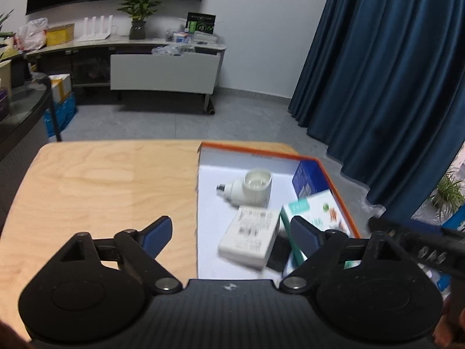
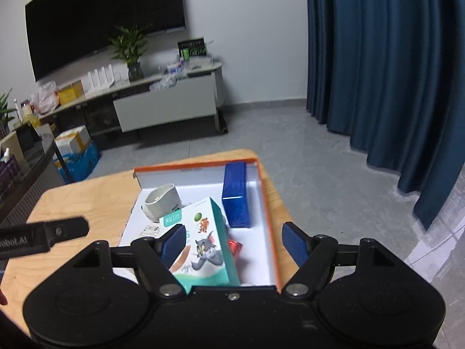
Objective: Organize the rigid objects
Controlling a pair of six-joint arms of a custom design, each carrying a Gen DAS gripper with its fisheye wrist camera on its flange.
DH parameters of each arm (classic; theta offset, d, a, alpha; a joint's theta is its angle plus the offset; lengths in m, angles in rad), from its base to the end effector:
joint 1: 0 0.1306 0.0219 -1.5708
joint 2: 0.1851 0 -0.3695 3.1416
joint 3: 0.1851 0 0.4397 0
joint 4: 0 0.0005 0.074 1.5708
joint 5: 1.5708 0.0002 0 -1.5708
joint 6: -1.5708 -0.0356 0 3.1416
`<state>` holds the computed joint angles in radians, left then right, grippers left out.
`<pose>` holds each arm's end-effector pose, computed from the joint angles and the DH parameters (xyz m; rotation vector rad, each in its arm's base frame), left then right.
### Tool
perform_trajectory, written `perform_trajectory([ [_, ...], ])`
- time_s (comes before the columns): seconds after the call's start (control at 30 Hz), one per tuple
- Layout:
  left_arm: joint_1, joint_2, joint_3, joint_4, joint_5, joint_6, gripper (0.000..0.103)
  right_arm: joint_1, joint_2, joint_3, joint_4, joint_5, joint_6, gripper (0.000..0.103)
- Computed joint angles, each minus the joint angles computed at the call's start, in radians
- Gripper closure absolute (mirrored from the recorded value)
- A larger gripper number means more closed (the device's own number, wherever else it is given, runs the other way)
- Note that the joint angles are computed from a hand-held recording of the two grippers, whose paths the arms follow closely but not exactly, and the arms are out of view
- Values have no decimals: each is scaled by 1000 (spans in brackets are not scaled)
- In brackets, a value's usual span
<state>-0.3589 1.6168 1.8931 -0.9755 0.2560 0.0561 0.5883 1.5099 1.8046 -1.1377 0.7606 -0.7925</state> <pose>0.5701 -0.2240 0.5403 0.4810 2.2427 -0.5080 0.4753 0.2870 0.5503 0.5375 2.0771 -0.1393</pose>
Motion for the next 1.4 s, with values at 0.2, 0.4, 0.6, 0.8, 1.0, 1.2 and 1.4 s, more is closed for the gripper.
perform_trajectory([
  [0.2, -16, -128, -126, -5, -59, -19, 0, 64, -66, -48, -33, 61, -28, 16],
  [0.4, -48, -237, -233, 14, -146, 2, 0, 131, -137, -125, -77, 55, -53, 15],
  [0.6, -101, -289, -305, 1, -226, -18, 0, 175, -190, -200, -140, 39, -139, 15],
  [0.8, -130, -317, -349, 17, -254, -33, 0, 195, -213, -231, -162, 40, -176, 14],
  [1.0, -147, -324, -367, 19, -275, -40, 0, 189, -219, -245, -168, 27, -189, 14],
  [1.2, -154, -316, -367, 7, -279, -55, 0, 178, -209, -246, -160, 1, -182, 14],
  [1.4, -152, -308, -365, -2, -270, -47, 0, 171, -200, -244, -157, -12, -178, 14],
])
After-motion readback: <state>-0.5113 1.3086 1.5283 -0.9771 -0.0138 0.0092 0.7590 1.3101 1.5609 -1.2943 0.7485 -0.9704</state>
